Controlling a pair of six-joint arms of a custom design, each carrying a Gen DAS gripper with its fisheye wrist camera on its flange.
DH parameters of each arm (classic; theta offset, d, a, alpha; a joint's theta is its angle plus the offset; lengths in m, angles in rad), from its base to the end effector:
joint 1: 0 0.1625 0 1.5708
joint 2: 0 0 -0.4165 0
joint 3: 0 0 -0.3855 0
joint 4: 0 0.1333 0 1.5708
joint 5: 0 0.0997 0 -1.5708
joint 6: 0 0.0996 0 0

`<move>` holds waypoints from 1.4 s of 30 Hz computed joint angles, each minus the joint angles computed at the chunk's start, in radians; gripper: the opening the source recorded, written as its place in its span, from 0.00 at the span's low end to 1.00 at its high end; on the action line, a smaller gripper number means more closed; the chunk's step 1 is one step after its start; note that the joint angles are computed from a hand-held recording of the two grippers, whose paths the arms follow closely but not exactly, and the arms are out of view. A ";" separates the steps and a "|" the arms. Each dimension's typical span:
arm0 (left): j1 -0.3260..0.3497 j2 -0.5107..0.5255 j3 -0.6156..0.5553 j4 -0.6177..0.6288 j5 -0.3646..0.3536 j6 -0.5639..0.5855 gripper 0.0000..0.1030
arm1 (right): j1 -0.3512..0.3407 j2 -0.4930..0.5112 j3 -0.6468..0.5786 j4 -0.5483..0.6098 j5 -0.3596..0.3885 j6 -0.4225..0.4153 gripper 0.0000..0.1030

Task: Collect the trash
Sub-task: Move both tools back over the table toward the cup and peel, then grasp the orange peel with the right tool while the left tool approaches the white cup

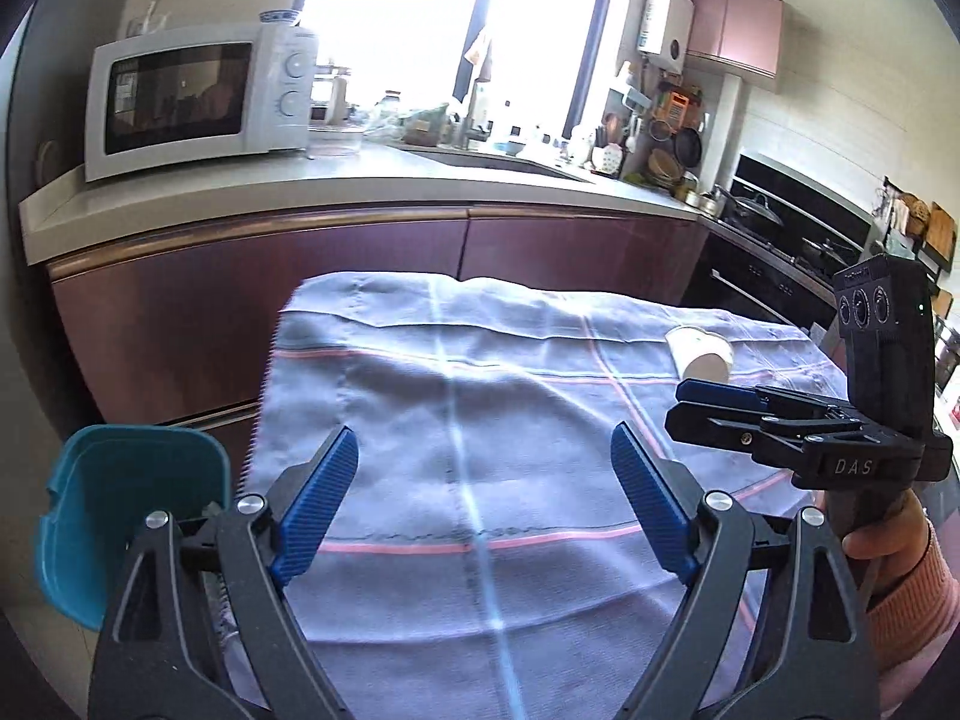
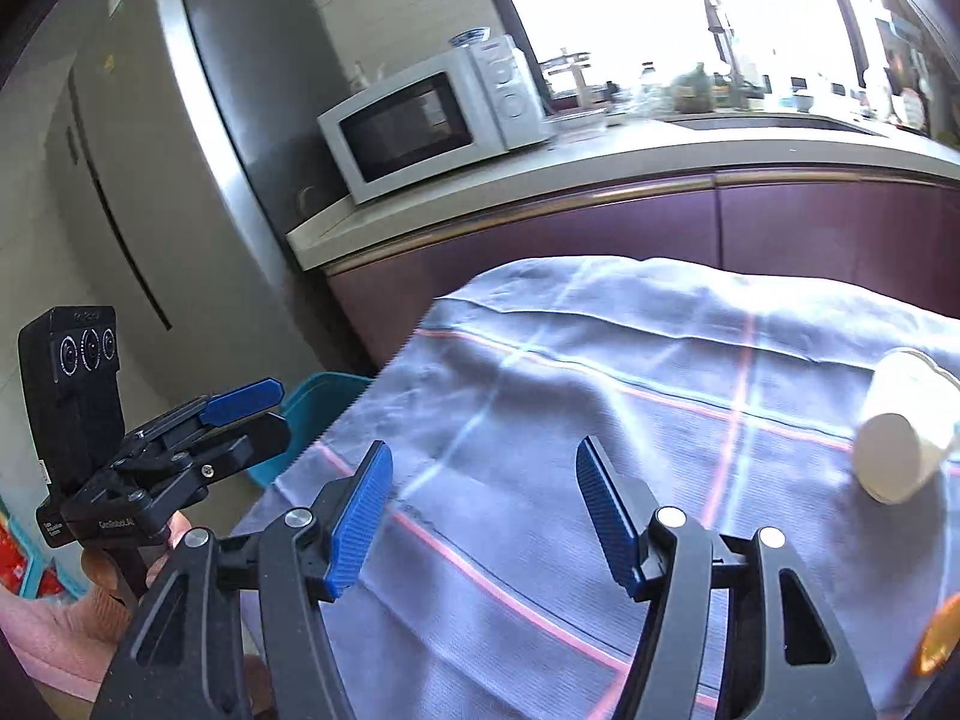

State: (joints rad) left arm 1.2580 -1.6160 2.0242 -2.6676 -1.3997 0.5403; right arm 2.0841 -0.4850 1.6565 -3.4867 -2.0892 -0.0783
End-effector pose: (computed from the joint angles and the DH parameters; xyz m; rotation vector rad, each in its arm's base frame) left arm -0.0030 -0.4976 0.4131 1.0583 2.5327 -0.9507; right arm 0.3925 -0.5253 0.0054 0.4959 -2.5422 1.1295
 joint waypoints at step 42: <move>-0.263 0.601 -0.179 0.065 0.033 -0.163 0.55 | -0.220 -0.289 0.538 -0.407 -0.075 0.183 0.56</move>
State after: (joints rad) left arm 0.9953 -1.0152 1.8451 -2.6025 -1.3670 0.3774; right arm 1.8637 -0.7740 2.1943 -3.8933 -2.1643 0.1045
